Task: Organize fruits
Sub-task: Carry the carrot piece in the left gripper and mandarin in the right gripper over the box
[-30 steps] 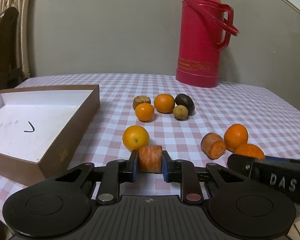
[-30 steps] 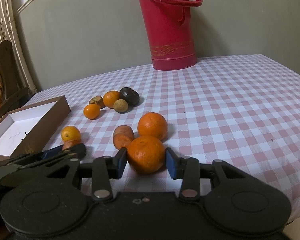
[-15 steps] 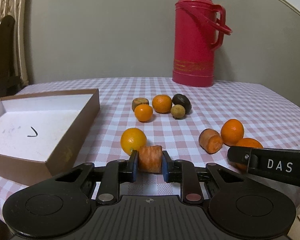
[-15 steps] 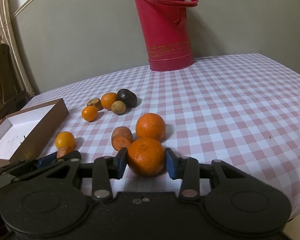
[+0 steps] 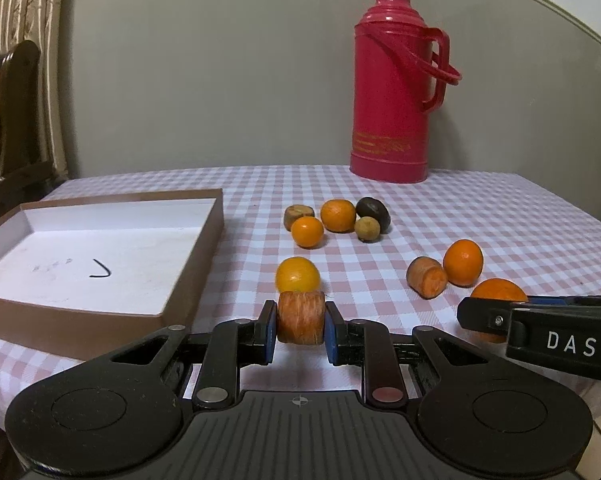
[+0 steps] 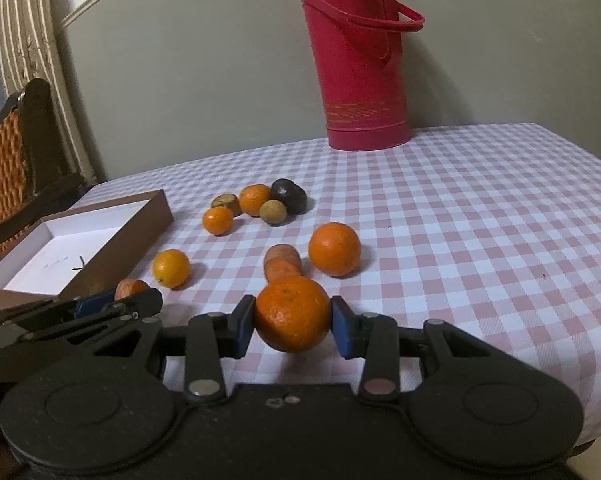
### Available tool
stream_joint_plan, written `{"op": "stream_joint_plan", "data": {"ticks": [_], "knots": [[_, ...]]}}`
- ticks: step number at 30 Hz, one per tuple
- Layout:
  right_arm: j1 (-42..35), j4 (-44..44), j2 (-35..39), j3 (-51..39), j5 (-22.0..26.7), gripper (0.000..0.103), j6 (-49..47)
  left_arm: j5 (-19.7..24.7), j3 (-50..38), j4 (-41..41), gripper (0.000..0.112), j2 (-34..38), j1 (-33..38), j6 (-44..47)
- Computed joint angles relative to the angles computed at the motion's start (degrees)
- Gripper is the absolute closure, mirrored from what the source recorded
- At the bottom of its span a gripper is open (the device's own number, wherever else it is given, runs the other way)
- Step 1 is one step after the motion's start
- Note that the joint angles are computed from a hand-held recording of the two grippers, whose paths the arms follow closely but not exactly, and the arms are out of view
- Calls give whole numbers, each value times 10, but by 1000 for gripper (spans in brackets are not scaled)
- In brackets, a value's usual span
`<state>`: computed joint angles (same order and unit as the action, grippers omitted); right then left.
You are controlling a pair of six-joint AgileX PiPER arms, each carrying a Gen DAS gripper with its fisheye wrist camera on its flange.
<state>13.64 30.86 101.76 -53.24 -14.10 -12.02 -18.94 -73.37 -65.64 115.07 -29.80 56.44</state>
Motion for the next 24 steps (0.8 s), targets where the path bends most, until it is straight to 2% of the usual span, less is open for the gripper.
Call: {"op": "stream_joint_plan", "data": {"ticks": [7,16,24], "knots": [[25,-4,-13,16,-13,72,-4,-5,46,65,88,-33,14,-59],[53,-64,-21,26,-39,72,53,-30,119,184,88,-87,36,-164],[95,-114,-9,-2,-66,72,78,-60,181,262,88,-138,98,-243]]}}
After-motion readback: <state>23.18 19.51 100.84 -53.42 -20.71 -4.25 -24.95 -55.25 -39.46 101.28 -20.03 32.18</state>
